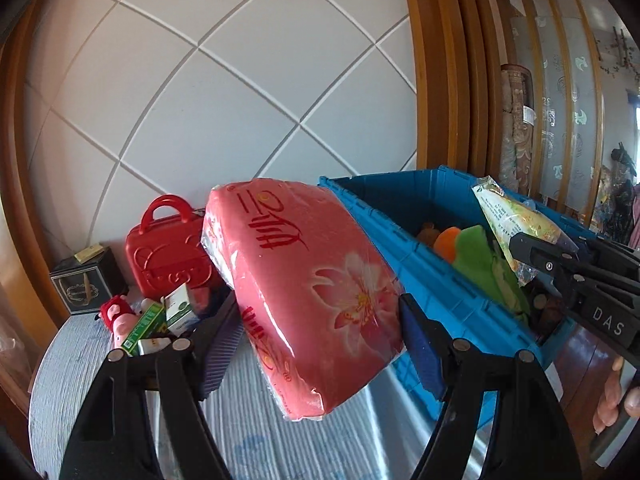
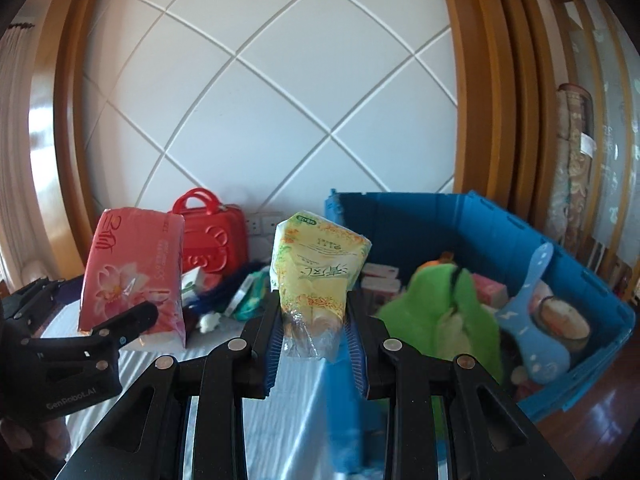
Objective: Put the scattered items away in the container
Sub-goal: 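Lift the tissue pack and snack bag and carry both over the blue bin, then open the left tool over the bin while the right tool releases the snack bag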
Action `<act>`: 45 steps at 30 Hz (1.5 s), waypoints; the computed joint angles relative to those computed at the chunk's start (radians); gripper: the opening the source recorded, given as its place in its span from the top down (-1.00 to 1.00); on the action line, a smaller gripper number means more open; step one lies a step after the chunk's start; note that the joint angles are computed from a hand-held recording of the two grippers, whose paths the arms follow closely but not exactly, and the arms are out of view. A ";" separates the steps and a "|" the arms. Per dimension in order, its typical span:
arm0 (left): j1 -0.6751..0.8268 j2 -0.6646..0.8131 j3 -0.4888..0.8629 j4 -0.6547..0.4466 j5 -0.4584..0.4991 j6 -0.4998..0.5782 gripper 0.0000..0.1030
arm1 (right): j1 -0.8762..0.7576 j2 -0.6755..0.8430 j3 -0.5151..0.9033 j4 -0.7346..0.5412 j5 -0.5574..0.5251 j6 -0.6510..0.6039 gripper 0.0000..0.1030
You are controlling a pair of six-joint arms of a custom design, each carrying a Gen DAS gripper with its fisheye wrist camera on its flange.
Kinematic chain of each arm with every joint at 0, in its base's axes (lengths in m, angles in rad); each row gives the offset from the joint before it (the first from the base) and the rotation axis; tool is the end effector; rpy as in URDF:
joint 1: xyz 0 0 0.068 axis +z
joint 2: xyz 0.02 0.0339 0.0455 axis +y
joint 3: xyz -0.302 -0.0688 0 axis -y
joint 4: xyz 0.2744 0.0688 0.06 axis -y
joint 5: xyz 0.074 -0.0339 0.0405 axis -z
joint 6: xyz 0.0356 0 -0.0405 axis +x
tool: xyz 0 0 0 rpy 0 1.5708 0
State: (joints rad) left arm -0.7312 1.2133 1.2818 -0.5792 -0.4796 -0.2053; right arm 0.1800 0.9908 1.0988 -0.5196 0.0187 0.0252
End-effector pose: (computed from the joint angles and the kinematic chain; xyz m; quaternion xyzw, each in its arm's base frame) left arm 0.2165 -0.1721 0.4234 0.1019 0.8405 -0.0388 0.5307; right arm 0.2178 0.0390 0.4115 -0.0596 0.8345 0.0483 0.5456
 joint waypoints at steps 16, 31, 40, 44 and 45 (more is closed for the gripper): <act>-0.246 0.843 0.940 -0.463 -0.006 -0.241 -0.48 | -0.812 0.398 0.213 -0.096 -0.683 -0.437 0.45; -0.272 0.941 1.105 -0.679 -0.045 -0.329 -0.74 | -0.771 0.475 0.253 -0.183 -0.620 -0.537 0.32; -0.290 0.920 1.075 -0.672 -0.053 -0.326 -0.84 | -0.788 0.461 0.246 -0.186 -0.599 -0.535 -0.15; -0.299 0.893 1.033 -0.647 -0.054 -0.333 -0.84 | -0.830 0.452 0.255 -0.204 -0.633 -0.532 -0.50; -0.302 0.885 1.021 -0.642 -0.057 -0.338 -0.84 | -0.843 0.448 0.257 -0.208 -0.644 -0.533 -0.62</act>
